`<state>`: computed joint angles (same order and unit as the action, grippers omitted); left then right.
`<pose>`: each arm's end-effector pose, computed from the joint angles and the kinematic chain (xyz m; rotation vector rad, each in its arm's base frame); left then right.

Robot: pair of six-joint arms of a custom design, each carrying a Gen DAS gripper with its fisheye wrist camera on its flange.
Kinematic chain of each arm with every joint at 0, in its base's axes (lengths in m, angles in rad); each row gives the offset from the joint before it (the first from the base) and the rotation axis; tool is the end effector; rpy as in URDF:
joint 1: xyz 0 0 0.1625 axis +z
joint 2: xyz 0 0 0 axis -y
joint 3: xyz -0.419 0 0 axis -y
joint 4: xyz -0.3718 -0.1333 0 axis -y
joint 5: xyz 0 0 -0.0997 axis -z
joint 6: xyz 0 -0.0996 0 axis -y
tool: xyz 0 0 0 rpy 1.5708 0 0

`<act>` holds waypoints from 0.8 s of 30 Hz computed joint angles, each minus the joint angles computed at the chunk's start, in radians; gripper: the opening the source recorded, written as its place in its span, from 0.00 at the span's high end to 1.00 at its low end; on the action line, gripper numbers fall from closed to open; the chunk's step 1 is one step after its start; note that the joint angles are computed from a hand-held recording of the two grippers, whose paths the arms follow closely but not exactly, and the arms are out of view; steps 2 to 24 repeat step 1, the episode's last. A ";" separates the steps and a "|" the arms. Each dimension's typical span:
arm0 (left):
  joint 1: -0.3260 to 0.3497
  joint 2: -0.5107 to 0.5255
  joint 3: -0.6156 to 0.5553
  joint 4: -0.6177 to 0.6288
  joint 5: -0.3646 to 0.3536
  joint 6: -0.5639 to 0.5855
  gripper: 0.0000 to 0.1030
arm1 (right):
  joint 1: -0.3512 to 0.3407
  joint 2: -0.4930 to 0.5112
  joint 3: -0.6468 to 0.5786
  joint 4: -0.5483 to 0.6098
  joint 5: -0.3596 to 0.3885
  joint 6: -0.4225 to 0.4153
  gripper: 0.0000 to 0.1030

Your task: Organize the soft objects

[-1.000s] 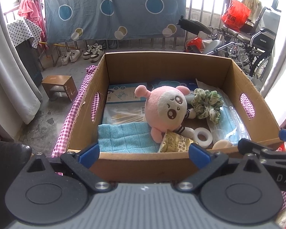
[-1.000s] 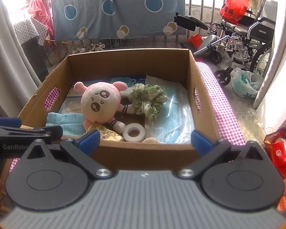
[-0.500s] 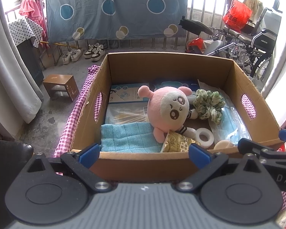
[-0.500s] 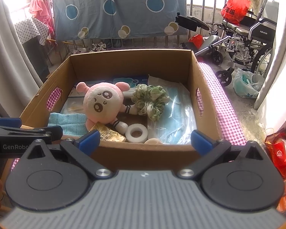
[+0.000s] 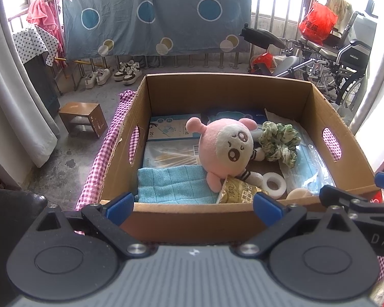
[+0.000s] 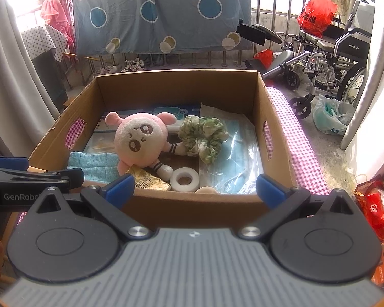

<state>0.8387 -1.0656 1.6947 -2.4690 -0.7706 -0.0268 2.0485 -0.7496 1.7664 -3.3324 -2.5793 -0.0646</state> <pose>-0.2608 -0.5965 0.2700 0.7022 2.3069 -0.6798 0.3247 -0.5206 0.1603 0.1256 -2.1315 1.0342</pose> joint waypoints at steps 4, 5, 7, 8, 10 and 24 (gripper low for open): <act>0.000 0.000 0.000 0.000 0.000 0.000 0.03 | 0.000 0.000 0.000 0.000 0.000 0.000 0.01; 0.000 0.000 0.000 0.000 0.000 0.000 0.03 | 0.000 0.000 0.000 0.000 0.000 0.000 0.01; 0.000 0.000 0.000 0.000 0.000 0.000 0.03 | 0.000 0.000 0.000 0.000 0.000 0.000 0.01; 0.000 0.000 0.000 0.000 0.000 0.000 0.03 | 0.000 0.000 0.000 0.000 0.000 0.000 0.01; 0.000 0.000 0.000 0.000 0.000 0.000 0.03 | 0.000 0.000 0.000 0.000 0.000 0.000 0.01; 0.000 0.000 0.000 0.000 0.000 0.000 0.03 | 0.000 0.000 0.000 0.000 0.000 0.000 0.01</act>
